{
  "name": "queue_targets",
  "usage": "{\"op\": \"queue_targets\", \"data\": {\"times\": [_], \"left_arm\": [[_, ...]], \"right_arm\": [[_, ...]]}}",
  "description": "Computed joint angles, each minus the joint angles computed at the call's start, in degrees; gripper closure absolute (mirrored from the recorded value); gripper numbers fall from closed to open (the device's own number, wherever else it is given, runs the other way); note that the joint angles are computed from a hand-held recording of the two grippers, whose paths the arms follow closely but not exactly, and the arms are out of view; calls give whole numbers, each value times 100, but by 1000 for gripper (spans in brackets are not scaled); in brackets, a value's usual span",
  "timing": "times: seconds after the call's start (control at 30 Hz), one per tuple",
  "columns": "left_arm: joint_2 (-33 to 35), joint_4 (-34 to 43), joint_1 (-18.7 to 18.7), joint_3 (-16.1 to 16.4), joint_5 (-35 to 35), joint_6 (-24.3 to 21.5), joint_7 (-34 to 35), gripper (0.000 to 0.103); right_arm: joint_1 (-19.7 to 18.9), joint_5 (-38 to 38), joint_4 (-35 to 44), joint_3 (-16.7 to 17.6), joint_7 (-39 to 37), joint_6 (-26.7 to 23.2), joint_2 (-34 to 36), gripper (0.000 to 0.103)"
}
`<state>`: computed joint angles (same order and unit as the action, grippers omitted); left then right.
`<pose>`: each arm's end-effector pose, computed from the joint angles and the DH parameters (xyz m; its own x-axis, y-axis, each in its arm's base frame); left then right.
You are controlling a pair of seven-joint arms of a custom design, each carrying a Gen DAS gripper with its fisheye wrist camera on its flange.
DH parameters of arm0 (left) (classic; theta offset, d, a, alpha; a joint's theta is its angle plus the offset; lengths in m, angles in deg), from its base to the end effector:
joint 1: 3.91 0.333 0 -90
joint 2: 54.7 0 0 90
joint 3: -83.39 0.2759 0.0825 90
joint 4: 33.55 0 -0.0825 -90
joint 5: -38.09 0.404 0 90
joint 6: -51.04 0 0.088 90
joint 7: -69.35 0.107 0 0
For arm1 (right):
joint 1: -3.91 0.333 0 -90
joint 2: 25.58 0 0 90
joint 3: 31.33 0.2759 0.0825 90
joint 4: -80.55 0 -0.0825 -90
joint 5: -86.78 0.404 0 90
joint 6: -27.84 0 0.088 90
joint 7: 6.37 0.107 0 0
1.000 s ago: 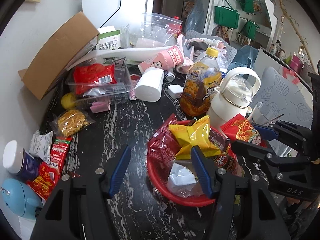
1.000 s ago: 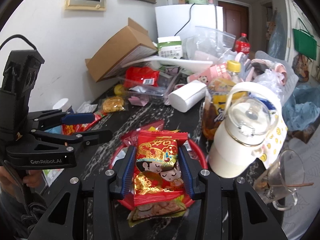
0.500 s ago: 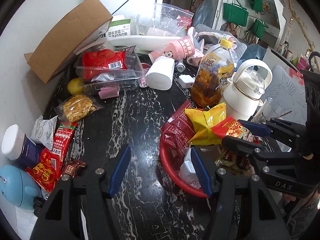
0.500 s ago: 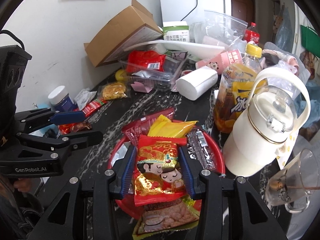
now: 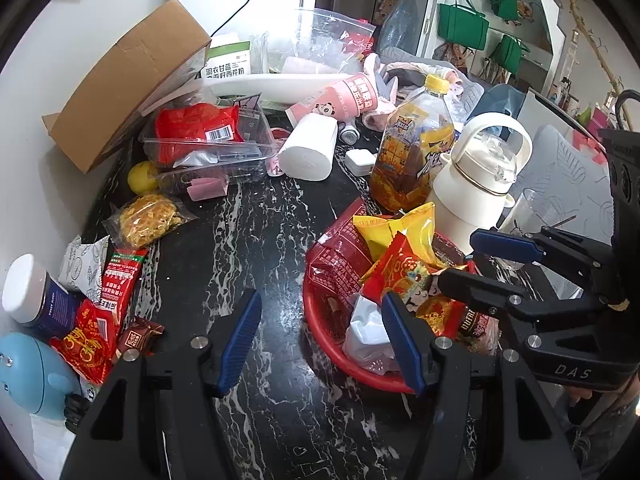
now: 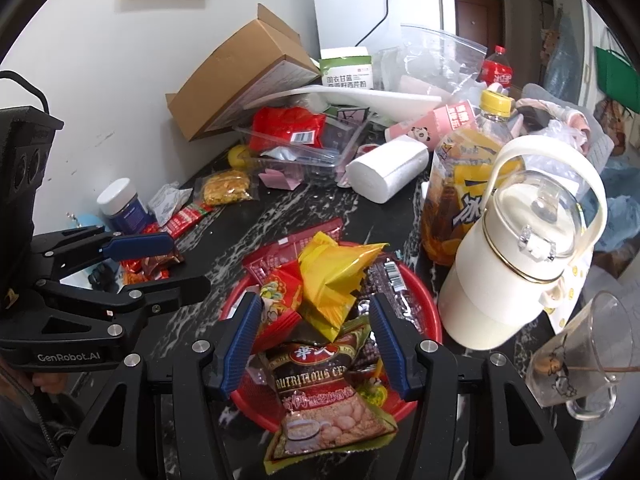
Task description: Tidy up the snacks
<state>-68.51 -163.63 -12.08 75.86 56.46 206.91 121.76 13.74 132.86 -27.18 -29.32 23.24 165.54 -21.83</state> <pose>0.5243 -0.1622 0.4862 0.0860 -0.9902 0.1097 -0.7442 -0.1370 -0.6537 0.6191 0.1345 0.4766 0.7305 -0.6700 -0.1322 -0.5487 -0.4606 -0.6977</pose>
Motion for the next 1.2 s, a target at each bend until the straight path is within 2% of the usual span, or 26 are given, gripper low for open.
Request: {"op": "queue_targets", "data": {"times": [0.43, 0.97, 1.03, 1.2], "left_arm": [[-240, 45, -26, -163, 395, 7, -326, 42], [-807, 92, -55, -511, 1265, 17, -917, 42], [-939, 30, -42, -605, 1459, -2, -1074, 42], [-1247, -160, -56, -821, 1877, -138, -1470, 42]], "right_arm": [[-54, 275, -362, -128, -134, 69, -498, 47], [4, 682, -1163, -444, -436, 391, -1713, 47], [23, 749, -1315, -492, -497, 453, -1903, 42], [67, 836, -1774, -609, -666, 653, -2427, 38]]}}
